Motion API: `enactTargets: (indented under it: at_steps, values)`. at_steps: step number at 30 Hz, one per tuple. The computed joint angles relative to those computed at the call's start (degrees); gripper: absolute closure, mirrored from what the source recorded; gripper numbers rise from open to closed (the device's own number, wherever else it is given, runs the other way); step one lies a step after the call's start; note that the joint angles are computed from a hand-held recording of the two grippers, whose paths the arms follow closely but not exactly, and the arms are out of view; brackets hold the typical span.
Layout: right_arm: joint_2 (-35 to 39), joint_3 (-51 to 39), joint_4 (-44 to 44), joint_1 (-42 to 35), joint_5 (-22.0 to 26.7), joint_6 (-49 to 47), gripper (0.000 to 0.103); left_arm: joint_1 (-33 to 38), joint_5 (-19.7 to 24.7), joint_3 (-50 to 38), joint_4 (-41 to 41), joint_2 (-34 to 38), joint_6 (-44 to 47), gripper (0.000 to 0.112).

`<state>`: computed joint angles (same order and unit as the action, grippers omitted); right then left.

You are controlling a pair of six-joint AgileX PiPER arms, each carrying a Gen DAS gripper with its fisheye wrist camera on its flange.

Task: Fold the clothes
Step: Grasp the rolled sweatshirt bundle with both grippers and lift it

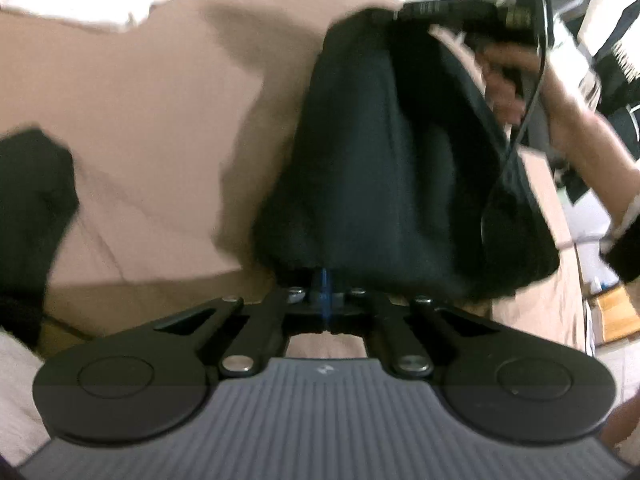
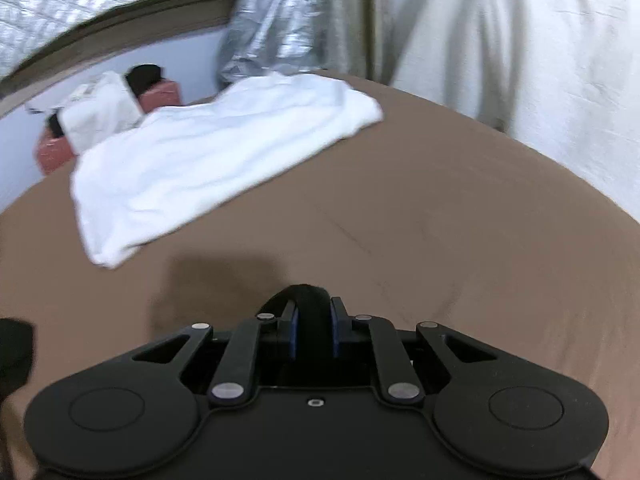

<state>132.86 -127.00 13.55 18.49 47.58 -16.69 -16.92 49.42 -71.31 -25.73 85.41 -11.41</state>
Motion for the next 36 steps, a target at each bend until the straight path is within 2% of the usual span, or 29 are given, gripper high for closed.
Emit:
enactTargets:
  at_steps: [2,3,5,6,7,9,11,13,15,16,18,19,20,21,22,23,25,27,29,30,32,34,36]
  values:
    - [1.77,-2.54,-0.2,-0.56,2.21,4.52,0.08,0.2,2.75,-1.74,-0.46,0.43,3.22,0.112]
    - [0.98,-2.23,2.07,-1.51,3.64,3.85,0.066,0.11,3.55,-3.19,0.42,-0.38,5.07,0.11]
    - [-4.05,4.67,5.07,-3.26,1.42,4.27,0.05,-0.25,2.96,-5.12,1.96,-2.39,8.0,0.102]
    - [-7.91,10.4,6.13,-3.94,-1.03,4.25,0.046,0.61,2.76,-5.95,1.4,-3.55,9.56,0.09]
    - [-12.15,16.13,6.84,-4.65,-2.64,4.0,0.045,1.55,2.07,-6.71,0.49,-4.64,11.47,0.069]
    - [-19.62,26.86,12.09,-7.33,-4.16,-0.64,0.044,0.89,1.03,-9.92,5.07,-4.78,8.62,0.055]
    - [-24.7,34.24,21.41,-11.72,-0.07,-7.92,0.044,-1.46,-0.21,-13.57,12.97,-1.62,3.19,0.052]
    - [-28.52,40.6,23.3,-14.23,1.58,-10.85,0.044,-1.74,3.14,-20.63,14.37,4.69,2.07,0.05]
    - [-31.76,45.97,22.07,-15.75,2.18,-11.7,0.044,-1.47,5.93,-27.06,14.39,10.85,2.18,0.046]
    - [-33.75,49.22,19.21,-15.7,0.27,-11.11,0.044,-1.71,8.6,-31.38,15.12,14.91,0.92,0.046]
    - [-37.73,57.1,9.86,-14.52,-7.91,-9.68,0.048,-2.72,13.79,-40.26,17.45,22.74,-1.88,0.046]
    - [-39.43,60.86,5.7,-13.88,-11.34,-9.82,0.05,-4.14,13.83,-41.8,21.27,24.77,-4.18,0.042]
    - [-40.94,63.87,0.23,-12.85,-13.59,-7.71,0.05,-5.73,11.61,-41.05,26.65,25.7,-7.33,0.041]
    - [-42.07,66.65,-4.72,-12.08,-15.53,-5.19,0.046,-7.05,8.13,-38.17,31.17,25.31,-10.04,0.035]
    - [-43.02,68.3,-7.38,-11.76,-16.83,-4.44,0.037,-7.55,5.86,-35.63,33.4,24.95,-10.9,0.032]
    - [-44.11,69.85,-7.75,-12.05,-17.81,-2.38,0.027,-7.46,5.28,-34.49,33.33,24.75,-11.18,0.032]
    - [-44.87,70.19,-1.61,-15.2,-15.89,-3.6,0.027,-5.33,3.96,-32.38,28.31,23.58,-9.55,0.032]
    - [-45.14,69.51,9.85,-21.81,-10.68,-8.59,0.026,-0.97,0.58,-27.97,17.7,20.91,-1.1,0.034]
    - [-44.2,67.86,21.31,-29.39,-2.8,-14.79,0.026,2.91,-1.6,-24.58,6.24,20.01,6.99,0.034]
    - [-42.8,67.1,27.04,-33.49,1.98,-18.31,0.026,4.59,-0.54,-24.59,0.51,20.88,9.7,0.034]
    - [-37.91,65.79,34.93,-39.25,9.56,-23.11,0.025,8.17,5.14,-27.18,-10.94,24.35,13.87,0.034]
    - [-34.05,65.13,36.79,-41.0,11.83,-21.73,0.024,10.15,9.33,-27.69,-20.45,27.5,19.83,0.034]
    - [-30.0,65.05,39.64,-41.55,13.24,-22.92,0.02,8.68,9.9,-30.41,-21.14,30.77,21.42,0.034]
